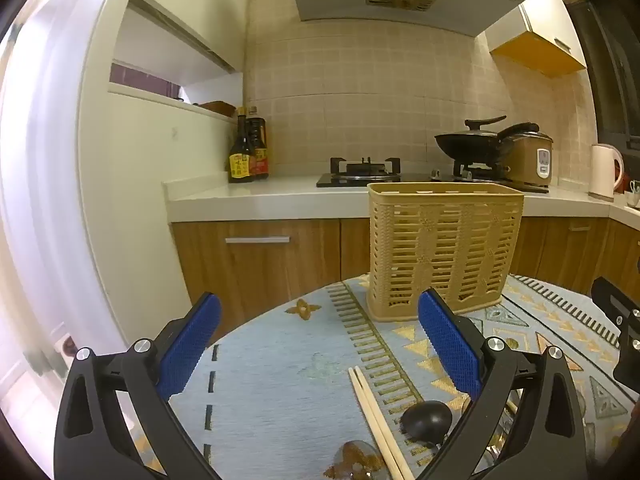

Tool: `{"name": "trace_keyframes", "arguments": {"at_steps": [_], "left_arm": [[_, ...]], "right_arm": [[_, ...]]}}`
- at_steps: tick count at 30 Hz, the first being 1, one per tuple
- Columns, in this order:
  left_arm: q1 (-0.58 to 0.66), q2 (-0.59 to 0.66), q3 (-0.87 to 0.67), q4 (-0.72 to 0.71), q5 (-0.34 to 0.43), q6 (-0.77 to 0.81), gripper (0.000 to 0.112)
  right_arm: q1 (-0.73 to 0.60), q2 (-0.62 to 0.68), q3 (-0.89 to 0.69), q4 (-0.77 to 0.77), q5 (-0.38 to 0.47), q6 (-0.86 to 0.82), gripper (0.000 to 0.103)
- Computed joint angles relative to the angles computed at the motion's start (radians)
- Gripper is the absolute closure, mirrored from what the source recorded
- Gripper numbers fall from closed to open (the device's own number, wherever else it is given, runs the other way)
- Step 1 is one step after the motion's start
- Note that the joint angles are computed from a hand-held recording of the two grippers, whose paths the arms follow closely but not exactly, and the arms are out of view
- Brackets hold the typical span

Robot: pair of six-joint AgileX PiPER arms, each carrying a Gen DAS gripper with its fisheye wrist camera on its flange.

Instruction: Organize utensils

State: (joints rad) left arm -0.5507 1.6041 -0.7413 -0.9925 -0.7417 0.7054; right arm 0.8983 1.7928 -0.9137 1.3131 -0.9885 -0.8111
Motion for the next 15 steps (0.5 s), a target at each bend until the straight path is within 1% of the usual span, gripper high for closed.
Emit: {"name": "trace_keyframes", "arguments": {"at_steps": [8,9,11,15], "left_arm": [[-0.013,0.001,-0.003,-0.01,-0.004,0.024,0.017],[-0.017,0.001,-0.005,-0.015,-0.006,0.03,0.017],[0.005,0.0,0.005,0.015,0.004,-0.011,0.017],[0.005,0.002,0.009,0.02,-0.001,-0.019,0.017]], "right_arm": [[-0.005,0.003,0.006,-0.013,0.0,0.008,0.008],[0.012,0.011,-0.013,0.007,-0.008,-0.01,0.008],[0.011,0.009,-0.013,0.008,-0.007,-0.013,0.008],[0.009,0.013,-0.013,0.0,-0.004,-0.016,0.008]]}}
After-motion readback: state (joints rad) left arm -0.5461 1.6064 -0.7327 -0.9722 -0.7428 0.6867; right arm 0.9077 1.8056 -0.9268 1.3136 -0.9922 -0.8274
